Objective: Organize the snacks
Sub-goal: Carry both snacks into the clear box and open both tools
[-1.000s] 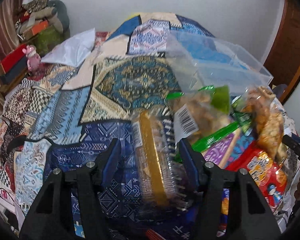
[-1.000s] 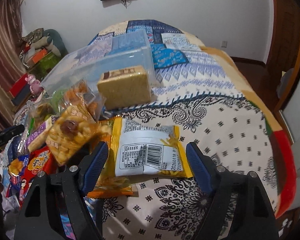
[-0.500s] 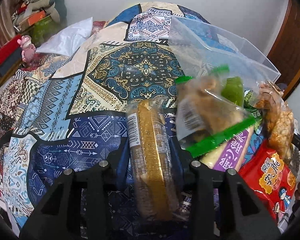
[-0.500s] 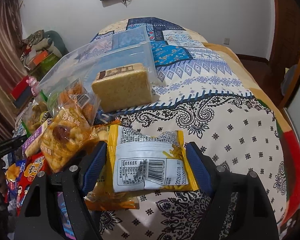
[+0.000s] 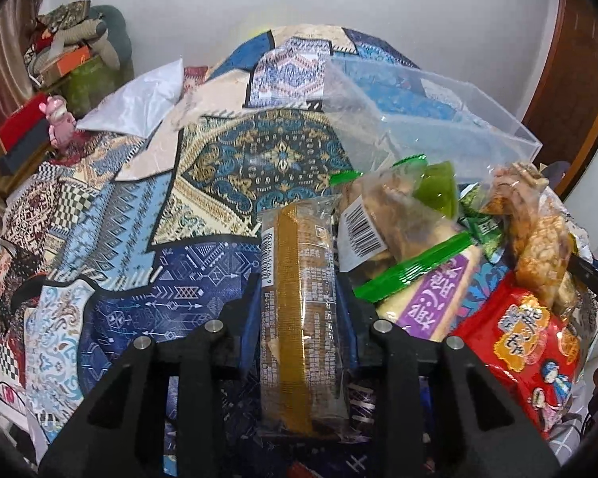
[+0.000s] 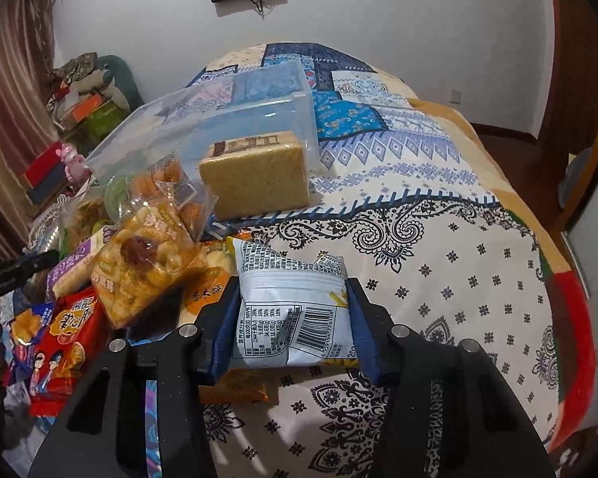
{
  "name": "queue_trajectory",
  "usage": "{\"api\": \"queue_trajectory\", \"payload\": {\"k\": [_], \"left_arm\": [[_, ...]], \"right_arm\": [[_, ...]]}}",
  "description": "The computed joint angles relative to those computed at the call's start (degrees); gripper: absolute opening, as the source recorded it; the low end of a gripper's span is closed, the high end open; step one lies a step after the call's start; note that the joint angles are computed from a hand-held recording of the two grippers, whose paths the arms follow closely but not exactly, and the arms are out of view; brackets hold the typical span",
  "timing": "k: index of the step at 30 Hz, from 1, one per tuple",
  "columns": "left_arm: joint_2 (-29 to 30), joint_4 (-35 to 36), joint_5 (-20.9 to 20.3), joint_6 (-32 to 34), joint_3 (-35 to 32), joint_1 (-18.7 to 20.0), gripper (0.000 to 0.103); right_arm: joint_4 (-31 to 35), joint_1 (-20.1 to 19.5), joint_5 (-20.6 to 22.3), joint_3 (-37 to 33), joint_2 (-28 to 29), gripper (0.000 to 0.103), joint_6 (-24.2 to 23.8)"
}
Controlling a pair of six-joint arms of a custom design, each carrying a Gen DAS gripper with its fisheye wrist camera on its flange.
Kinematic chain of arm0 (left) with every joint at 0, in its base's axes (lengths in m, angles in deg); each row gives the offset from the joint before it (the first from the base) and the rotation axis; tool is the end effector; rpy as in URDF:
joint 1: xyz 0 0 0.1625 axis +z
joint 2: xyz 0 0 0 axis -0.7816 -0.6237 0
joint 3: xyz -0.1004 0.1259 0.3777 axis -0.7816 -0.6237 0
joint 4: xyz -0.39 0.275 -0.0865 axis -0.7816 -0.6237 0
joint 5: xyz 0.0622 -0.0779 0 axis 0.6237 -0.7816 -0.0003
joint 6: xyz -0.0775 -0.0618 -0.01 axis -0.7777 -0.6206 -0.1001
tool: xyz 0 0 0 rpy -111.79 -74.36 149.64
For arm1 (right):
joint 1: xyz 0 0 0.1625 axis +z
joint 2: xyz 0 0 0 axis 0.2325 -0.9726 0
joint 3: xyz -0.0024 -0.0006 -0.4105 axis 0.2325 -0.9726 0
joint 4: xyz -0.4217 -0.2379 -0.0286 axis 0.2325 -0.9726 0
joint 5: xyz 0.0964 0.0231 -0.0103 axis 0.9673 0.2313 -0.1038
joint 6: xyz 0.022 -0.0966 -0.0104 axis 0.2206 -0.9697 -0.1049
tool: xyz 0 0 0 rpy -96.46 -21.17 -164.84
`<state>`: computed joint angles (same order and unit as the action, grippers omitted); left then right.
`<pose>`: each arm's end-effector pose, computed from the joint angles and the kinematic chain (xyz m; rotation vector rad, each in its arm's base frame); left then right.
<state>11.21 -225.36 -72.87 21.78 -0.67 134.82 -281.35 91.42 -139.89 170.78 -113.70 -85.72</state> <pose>0.0790 -0.8147 0.3144 0.7787 2.4183 -0.6369 0.2476 -0.6822 -0.0459 0.0884 -2.2401 1.0617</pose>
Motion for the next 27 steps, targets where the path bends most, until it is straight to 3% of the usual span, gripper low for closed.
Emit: {"api": "queue_trajectory", "payload": {"k": [7,14,27], "left_arm": [[-2.44,-2.14,-1.79,0.67,1.77,-0.9,0.035],[-3.9,-3.93,-4.07,1.56,2.5,-2.24,0.035],[0.65,0.03,-7.97,-0.17,-5.02,-4.86,0.035]], "right_arm": [[-4.57,1.29,-0.14,-0.56,0.07,0.046,-3.84],[-7.64,2.48,2.48,-1.82,-0.23,0.046,-7.62],[-3.9,2.76,6.96,-11.32,3.27,0.046,-12.31]]}}
